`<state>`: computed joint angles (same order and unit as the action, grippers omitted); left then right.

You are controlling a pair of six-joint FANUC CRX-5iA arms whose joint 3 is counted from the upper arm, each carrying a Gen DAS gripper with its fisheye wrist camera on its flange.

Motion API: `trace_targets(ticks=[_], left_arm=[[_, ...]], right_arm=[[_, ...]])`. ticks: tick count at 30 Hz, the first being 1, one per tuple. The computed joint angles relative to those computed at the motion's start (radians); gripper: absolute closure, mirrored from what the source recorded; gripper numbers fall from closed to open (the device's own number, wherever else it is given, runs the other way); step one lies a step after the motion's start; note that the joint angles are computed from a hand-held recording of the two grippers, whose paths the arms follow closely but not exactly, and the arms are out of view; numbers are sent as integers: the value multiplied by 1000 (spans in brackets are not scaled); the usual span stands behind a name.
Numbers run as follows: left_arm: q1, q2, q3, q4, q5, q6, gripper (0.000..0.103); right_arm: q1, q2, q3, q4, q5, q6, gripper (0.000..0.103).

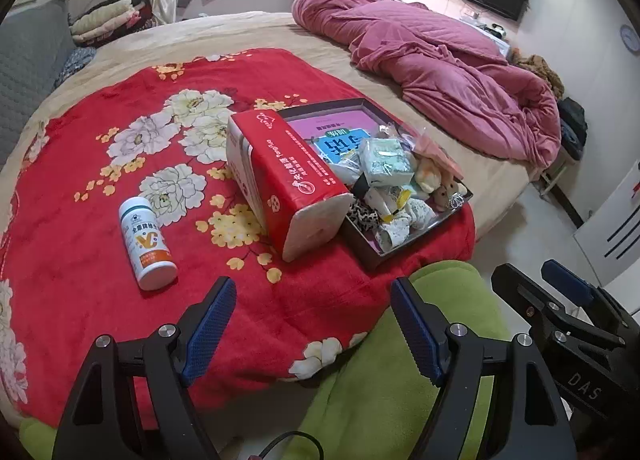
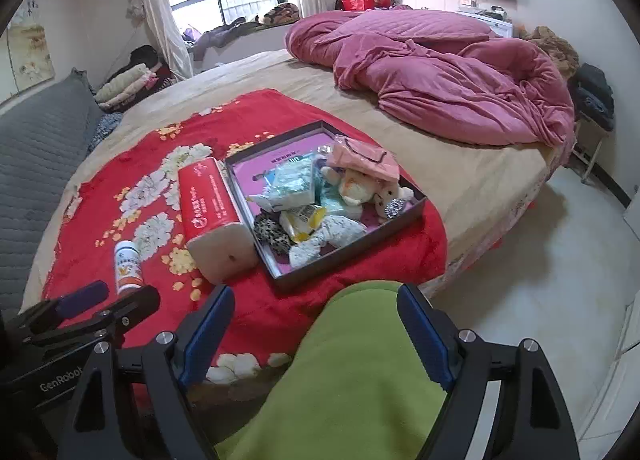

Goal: Organize soft objects

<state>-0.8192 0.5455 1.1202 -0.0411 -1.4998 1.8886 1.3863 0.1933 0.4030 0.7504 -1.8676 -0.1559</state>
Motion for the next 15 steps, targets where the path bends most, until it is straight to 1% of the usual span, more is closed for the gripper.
trace_targets(ticks=[4, 7, 15], left_arm=[[-12, 16, 28, -12, -22, -4, 23], [-15, 20, 32, -11, -25, -4, 23], [-21, 31, 48, -24, -41, 0, 23]], right_arm=[[6, -9, -17, -15, -8, -26, 20], [4, -18, -28, -33, -6, -43, 20], [2, -23, -35, -46, -9, -45, 20]])
